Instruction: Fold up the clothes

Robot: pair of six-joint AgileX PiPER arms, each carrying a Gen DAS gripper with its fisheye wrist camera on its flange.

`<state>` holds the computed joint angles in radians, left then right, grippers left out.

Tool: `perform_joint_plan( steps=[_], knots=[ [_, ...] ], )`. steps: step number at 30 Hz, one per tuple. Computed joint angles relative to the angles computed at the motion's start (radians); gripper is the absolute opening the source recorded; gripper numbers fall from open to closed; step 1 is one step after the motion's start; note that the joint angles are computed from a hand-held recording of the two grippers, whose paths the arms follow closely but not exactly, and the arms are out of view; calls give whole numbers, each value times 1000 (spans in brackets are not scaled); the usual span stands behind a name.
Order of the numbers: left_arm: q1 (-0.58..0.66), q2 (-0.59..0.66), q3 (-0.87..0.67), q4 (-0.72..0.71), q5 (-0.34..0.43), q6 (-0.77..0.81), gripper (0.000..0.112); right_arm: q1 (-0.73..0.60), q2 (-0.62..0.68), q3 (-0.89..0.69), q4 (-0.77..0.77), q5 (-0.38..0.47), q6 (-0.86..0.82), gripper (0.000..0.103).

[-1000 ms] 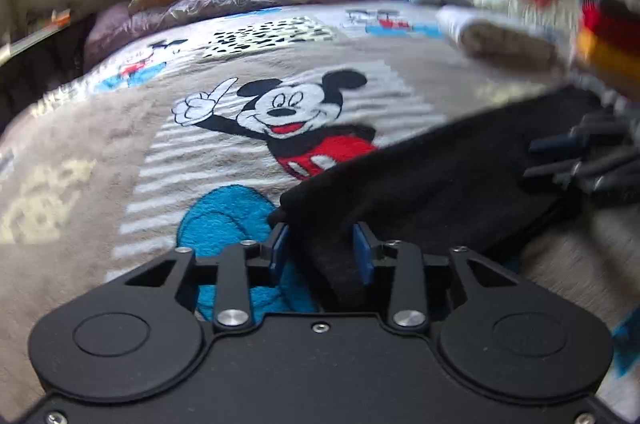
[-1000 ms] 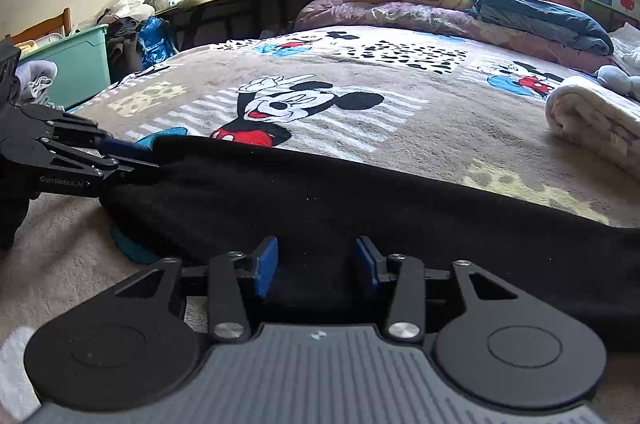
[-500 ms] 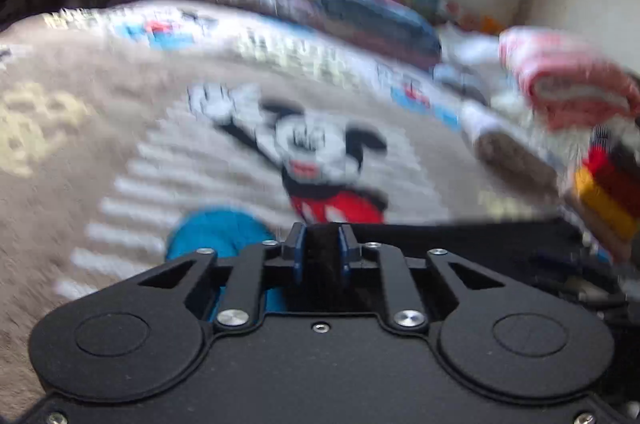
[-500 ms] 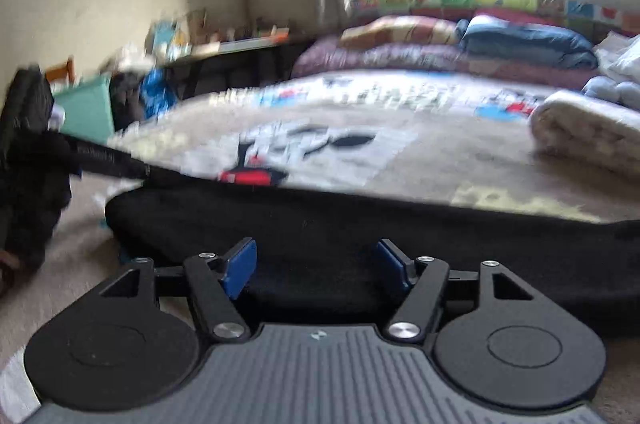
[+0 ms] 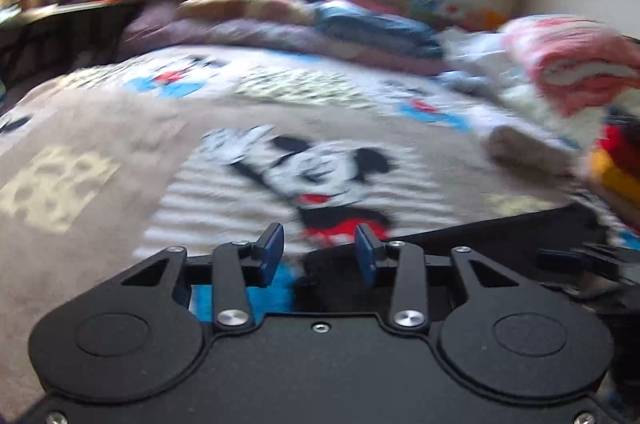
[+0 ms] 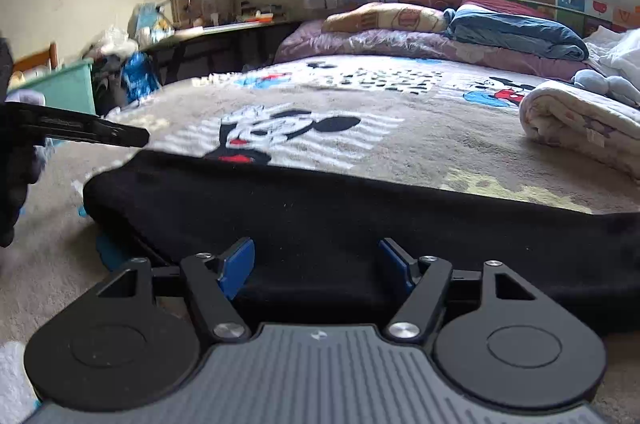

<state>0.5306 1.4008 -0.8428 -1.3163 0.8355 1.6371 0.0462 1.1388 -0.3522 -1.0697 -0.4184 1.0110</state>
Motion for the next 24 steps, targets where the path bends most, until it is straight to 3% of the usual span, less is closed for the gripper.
perform_joint_plan(
  steps=[1,3,6,8,10,11,13,15,18,22,24],
  knots=[
    [-2,-6,3,20,24,14,37,-25,-4,10,5,-27,0,68],
    [-53,4,12,88,-17,-9,37,-72,-1,19,-5,-72,27,68],
    [-167,19,74,86,-206,75,35,-100,26,2,-54,-86,97,67],
    [-164,5,60,110,-187,32,35,-101,26,7,-41,-89,86,67],
    [-118,-5,66,39,-118,74,35,-105,26,13,-24,-96,71,67],
    [-124,0,72,36,-132,97,37,-114,26,19,-14,-108,62,66],
    [-180,5,86,76,-235,100,36,-127,27,22,-16,-123,63,67],
    [-204,-10,92,96,-263,86,35,-108,32,-2,-73,-83,125,69],
    [-144,-11,80,60,-165,82,36,-131,-12,-33,-268,-67,314,68],
    [-143,1,73,82,-164,47,38,-358,-65,-27,-378,-215,427,69],
    [-144,3,70,89,-161,35,39,-438,-52,-61,-458,-154,535,69]
  ],
)
